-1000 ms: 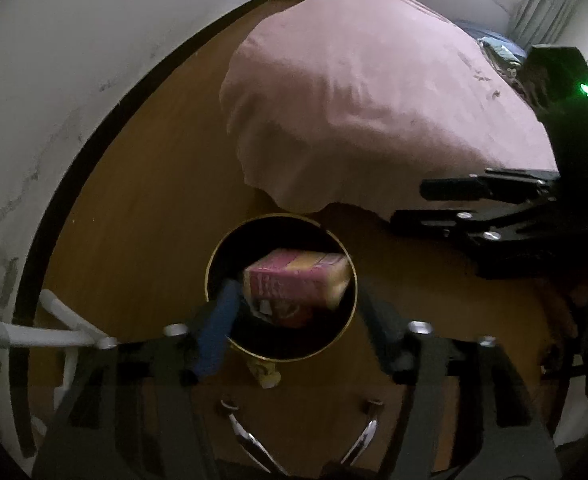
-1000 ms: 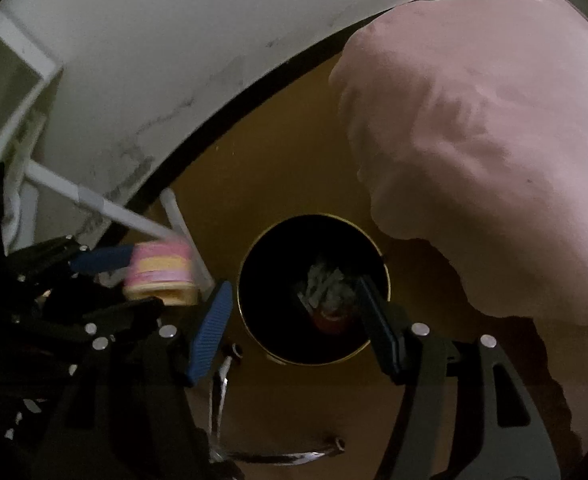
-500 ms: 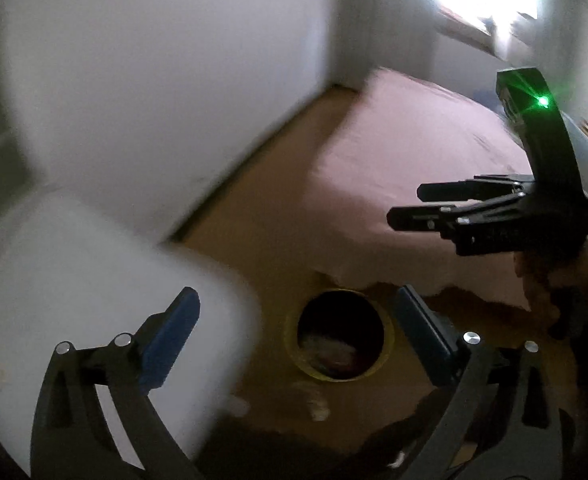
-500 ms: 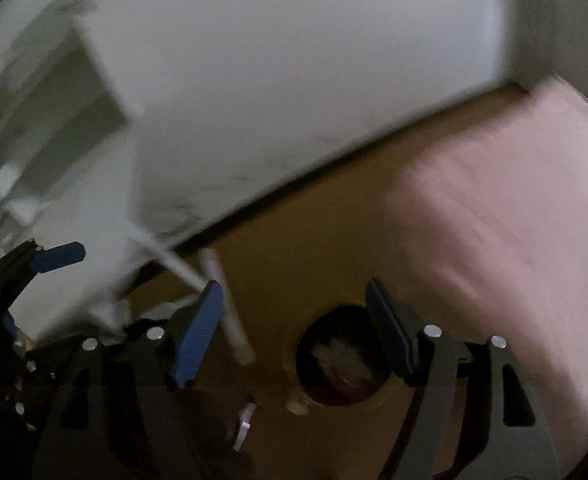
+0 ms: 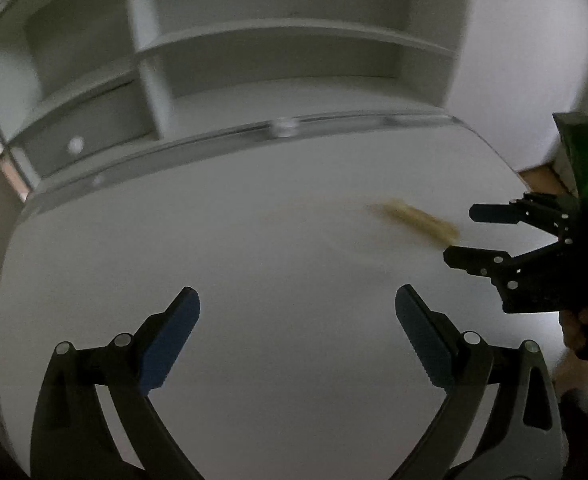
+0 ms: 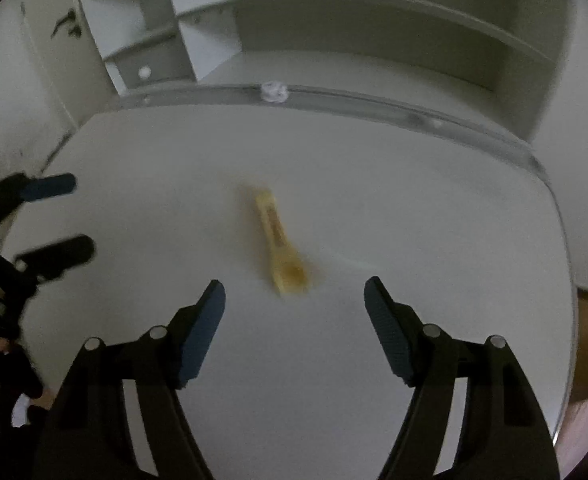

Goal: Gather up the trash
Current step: 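Grasp the yellow stick packet with the right gripper while the left grasps the white bottle cap, then carry both items over the wastebasket and open both grippers to drop them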

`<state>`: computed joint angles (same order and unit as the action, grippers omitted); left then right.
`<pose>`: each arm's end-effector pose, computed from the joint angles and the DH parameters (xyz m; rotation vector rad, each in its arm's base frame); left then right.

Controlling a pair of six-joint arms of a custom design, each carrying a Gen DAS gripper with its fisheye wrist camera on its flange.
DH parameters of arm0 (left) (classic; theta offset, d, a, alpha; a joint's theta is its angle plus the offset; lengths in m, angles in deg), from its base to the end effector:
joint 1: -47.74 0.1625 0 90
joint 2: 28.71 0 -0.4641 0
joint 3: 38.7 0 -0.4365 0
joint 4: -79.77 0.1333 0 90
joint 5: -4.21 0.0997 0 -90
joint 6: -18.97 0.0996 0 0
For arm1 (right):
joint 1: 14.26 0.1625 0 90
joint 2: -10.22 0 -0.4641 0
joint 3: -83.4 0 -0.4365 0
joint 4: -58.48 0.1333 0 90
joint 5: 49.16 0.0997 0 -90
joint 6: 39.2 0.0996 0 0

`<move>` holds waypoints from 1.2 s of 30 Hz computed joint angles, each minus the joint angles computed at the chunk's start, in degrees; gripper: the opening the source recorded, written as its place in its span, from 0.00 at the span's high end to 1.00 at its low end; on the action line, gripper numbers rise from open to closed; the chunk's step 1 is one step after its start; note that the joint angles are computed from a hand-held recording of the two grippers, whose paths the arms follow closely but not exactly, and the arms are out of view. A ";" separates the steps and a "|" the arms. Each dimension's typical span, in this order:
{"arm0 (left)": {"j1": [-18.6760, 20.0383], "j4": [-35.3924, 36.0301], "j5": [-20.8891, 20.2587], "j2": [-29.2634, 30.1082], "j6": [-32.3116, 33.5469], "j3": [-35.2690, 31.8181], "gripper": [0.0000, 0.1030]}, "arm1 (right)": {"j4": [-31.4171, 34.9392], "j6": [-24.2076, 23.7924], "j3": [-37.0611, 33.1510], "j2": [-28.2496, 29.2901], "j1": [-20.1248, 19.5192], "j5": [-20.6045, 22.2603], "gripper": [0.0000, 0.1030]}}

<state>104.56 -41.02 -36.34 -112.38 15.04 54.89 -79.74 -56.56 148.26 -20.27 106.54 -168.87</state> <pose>-0.1520 -0.6143 0.5236 0.3967 2.3022 -0.7475 0.5215 -0.7110 0.0914 0.9947 -2.4332 0.3985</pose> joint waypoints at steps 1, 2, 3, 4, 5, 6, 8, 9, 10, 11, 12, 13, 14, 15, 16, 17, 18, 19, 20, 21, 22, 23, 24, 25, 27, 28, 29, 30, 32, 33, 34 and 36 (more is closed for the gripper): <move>0.80 0.05 -0.16 0.45 0.03 -0.97 0.07 | 1.21 -0.26 -1.83 1.23 0.03 -0.19 0.41; 1.53 -0.15 -0.88 1.17 0.50 -2.05 0.07 | 2.27 -0.20 -3.67 2.50 0.08 -0.28 0.43; 2.18 -0.53 -1.57 1.82 1.08 -2.84 0.07 | 1.69 -0.95 -4.44 3.18 0.21 -0.93 0.50; 2.90 -1.08 -1.93 3.21 1.72 -4.25 0.07 | 1.71 -1.34 -5.00 3.59 0.29 -1.32 0.57; 3.42 -1.89 -2.13 4.67 2.58 -5.54 0.08 | 1.80 -1.53 -5.55 3.91 0.31 -1.56 0.61; 3.79 -2.74 -2.27 5.92 3.56 -6.61 0.07 | 1.88 -1.62 -5.68 3.89 0.22 -1.34 0.72; 4.30 -4.56 -1.25 9.43 5.26 -9.41 0.07 | 1.70 -1.48 -5.47 3.88 0.30 -1.02 0.87; 4.62 -5.44 -0.98 11.25 5.95 -11.18 0.08 | 1.55 -1.46 -5.21 3.65 0.34 -0.72 0.87; 4.94 -6.19 -0.88 13.36 6.53 -13.29 0.08 | 0.99 -1.46 -4.34 3.13 0.32 -0.39 0.87; 5.46 -6.56 -1.34 15.40 6.83 -15.54 0.08 | 0.18 -1.36 -3.31 2.41 0.45 -0.29 0.87; 6.15 -6.39 -1.67 17.50 6.97 -18.20 0.08 | -0.44 -1.24 -2.57 1.84 0.53 -0.14 0.87; 6.81 -4.85 -1.38 19.89 5.36 -21.54 0.08 | -0.79 -0.99 -2.09 1.38 0.52 0.06 0.87; 7.63 -3.61 -2.25 22.05 3.98 -24.84 0.08 | -1.18 -0.80 -1.59 0.98 0.51 0.30 0.87; 8.17 -3.27 -3.02 23.51 3.31 -26.90 0.08 | -1.45 -0.55 -1.02 0.53 0.45 0.58 0.87; 8.36 -1.82 -1.61 25.18 1.76 -29.04 0.08 | -1.72 -0.37 -0.54 0.17 0.40 0.72 0.87; 8.31 -1.12 0.52 26.44 1.00 -30.37 0.08 | -1.94 -0.18 -0.24 -0.06 0.36 0.79 0.87; 8.46 -1.49 0.93 27.47 1.33 -31.47 0.08 | -2.32 0.13 0.38 -0.49 0.24 0.94 0.87; 8.59 -1.38 0.65 27.95 1.15 -32.09 0.08 | -2.68 0.41 0.97 -0.92 0.10 1.20 0.87; 8.71 -0.57 0.81 28.54 -0.05 -32.94 0.10 | -2.50 0.83 0.29 -0.46 0.06 1.34 0.87; 8.80 -0.14 0.65 28.92 -0.84 -33.50 0.14 | -2.53 1.05 0.18 -0.39 -0.05 1.52 0.87; 8.88 0.01 0.26 29.37 -0.85 -34.05 0.17 | -2.68 1.16 0.40 -0.53 -0.17 1.57 0.87; 8.87 0.94 0.71 29.98 -0.99 -34.78 0.25 | -2.79 1.32 0.40 -0.51 -0.28 1.58 0.87; 8.89 1.08 0.65 30.37 -1.08 -35.18 0.33 | -3.17 1.32 1.32 -1.20 -0.57 1.74 0.87; 8.88 1.83 0.76 30.78 -1.61 -35.84 0.38 | -3.37 1.50 1.62 -1.41 -0.71 1.81 0.87; 8.40 1.99 3.03 30.00 -1.93 -34.42 0.50 | -4.04 1.88 2.73 -2.23 -1.03 2.20 0.87; 8.19 2.08 3.76 30.06 -1.73 -34.29 0.57 | -4.41 2.32 3.54 -2.83 -1.09 2.46 0.87; 8.13 2.12 3.09 29.92 -1.30 -34.16 0.70 | -4.86 2.65 4.18 -3.36 -1.17 2.52 0.87; 8.02 2.02 2.65 29.75 -0.82 -33.92 0.70 | -5.53 2.98 5.11 -4.14 -1.28 2.45 0.87; 7.12 1.06 3.90 29.00 0.10 -32.35 0.70 | -7.03 3.61 6.47 -5.32 -1.54 2.38 0.87; 6.64 0.33 3.82 28.21 0.67 -31.18 0.70 | -8.22 3.90 7.83 -6.45 -1.67 2.27 0.87; 5.85 -0.07 3.44 27.30 0.70 -29.90 0.70 | -9.50 4.29 9.41 -7.73 -1.80 1.90 0.87; 4.02 -1.28 2.07 24.92 0.74 -26.37 0.70 | -12.72 5.40 13.35 -10.91 -2.28 0.69 0.87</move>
<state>108.58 -42.30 -34.27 -87.46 15.78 28.52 -92.46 -51.16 161.60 -31.17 104.27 -168.18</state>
